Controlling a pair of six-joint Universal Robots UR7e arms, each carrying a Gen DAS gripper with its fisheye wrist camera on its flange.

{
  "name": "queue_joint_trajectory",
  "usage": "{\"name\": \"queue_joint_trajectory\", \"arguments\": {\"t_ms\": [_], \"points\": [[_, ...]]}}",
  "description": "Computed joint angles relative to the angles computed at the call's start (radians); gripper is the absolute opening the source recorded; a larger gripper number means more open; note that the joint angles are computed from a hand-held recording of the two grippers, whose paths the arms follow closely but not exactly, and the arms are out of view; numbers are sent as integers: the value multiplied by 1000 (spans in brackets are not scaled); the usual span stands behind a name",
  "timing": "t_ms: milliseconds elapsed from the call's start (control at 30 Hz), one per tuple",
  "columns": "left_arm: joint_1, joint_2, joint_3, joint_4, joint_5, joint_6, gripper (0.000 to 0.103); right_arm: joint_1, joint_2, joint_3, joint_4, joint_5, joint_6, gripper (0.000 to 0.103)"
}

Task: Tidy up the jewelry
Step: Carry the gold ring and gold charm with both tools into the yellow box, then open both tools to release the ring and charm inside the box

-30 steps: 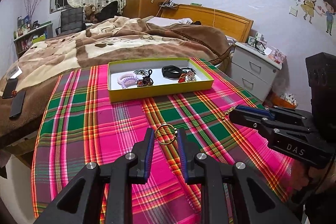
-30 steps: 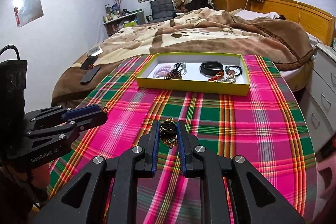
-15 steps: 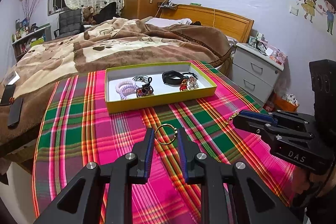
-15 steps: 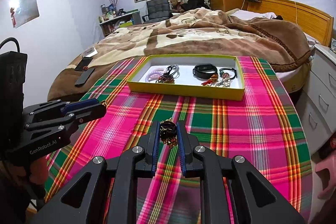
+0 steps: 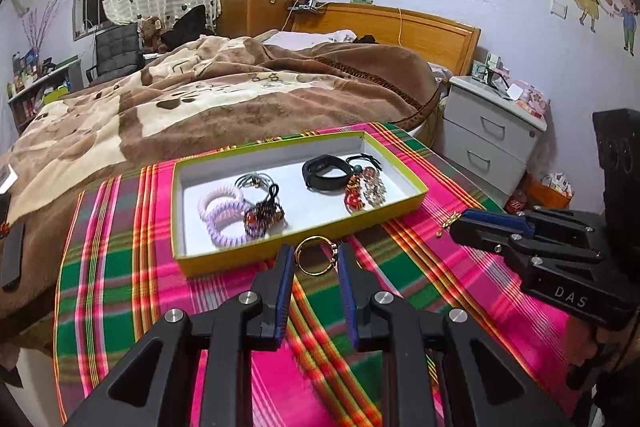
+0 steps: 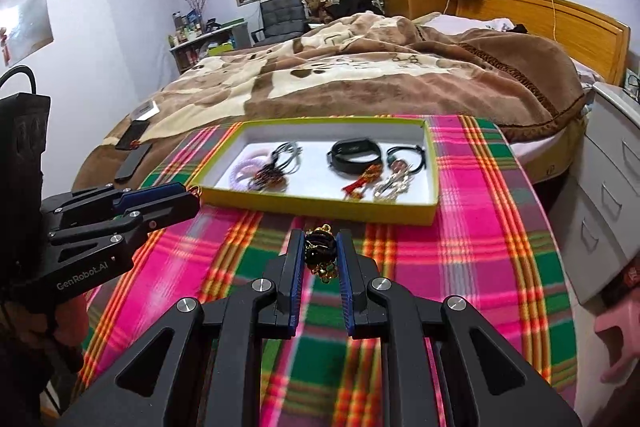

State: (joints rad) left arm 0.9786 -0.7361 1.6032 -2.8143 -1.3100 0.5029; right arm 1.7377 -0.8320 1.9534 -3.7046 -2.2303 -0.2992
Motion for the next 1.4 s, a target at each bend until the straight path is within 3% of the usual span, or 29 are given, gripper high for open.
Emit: {"name": "queue_joint_trajectory", "arguments": {"t_ms": [300, 700, 967, 1233, 1400], "points": [[1, 130, -169, 55, 15, 14, 22, -57, 5, -101, 77, -5, -46, 17], [17, 294, -385, 165, 57, 25, 22, -137, 28, -217, 216, -4, -6, 17], [22, 338, -447, 220, 62, 20, 22, -153, 44, -250, 271, -42, 23, 17], [19, 370, -492, 287, 96, 25, 22, -164, 49, -260, 284, -31, 19, 17], [18, 372, -494, 286, 98, 23, 22, -157, 49, -258, 277, -34, 15, 23]]}}
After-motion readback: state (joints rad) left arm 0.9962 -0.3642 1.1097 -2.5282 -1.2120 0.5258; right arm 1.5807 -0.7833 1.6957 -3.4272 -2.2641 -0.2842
